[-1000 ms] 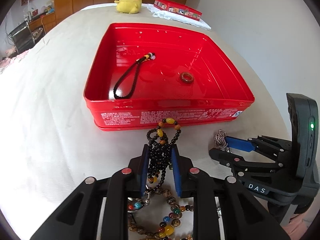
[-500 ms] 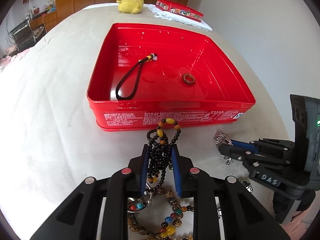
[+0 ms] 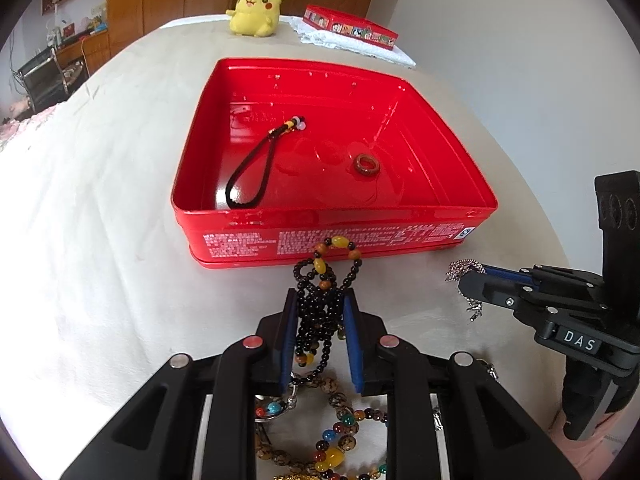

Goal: Organize jewelry
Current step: 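Carry the necklace and chain into the red tray and open both tools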

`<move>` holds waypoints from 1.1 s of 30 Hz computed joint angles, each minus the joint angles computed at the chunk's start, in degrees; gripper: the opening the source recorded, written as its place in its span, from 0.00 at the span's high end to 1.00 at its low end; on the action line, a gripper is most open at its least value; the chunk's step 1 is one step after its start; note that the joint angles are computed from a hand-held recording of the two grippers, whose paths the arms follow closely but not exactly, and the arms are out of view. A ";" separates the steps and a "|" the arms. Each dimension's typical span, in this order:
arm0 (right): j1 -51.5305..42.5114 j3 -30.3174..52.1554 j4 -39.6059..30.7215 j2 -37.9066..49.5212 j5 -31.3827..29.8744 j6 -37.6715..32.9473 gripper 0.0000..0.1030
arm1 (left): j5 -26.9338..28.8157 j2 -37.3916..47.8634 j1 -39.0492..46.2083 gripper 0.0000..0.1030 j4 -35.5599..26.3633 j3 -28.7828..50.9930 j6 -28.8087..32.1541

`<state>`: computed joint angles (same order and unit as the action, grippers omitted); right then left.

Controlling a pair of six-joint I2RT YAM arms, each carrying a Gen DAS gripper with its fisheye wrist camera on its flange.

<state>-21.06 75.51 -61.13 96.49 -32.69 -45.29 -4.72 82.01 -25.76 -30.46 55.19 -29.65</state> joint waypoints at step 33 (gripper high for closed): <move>9.06 25.37 -1.17 9.73 -1.26 15.80 0.90 | 2.50 8.81 8.09 0.79 -7.98 23.73 4.92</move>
<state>-12.01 100.88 -62.30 106.22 -33.95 -29.49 -2.23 90.82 -17.67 -38.44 78.92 -24.73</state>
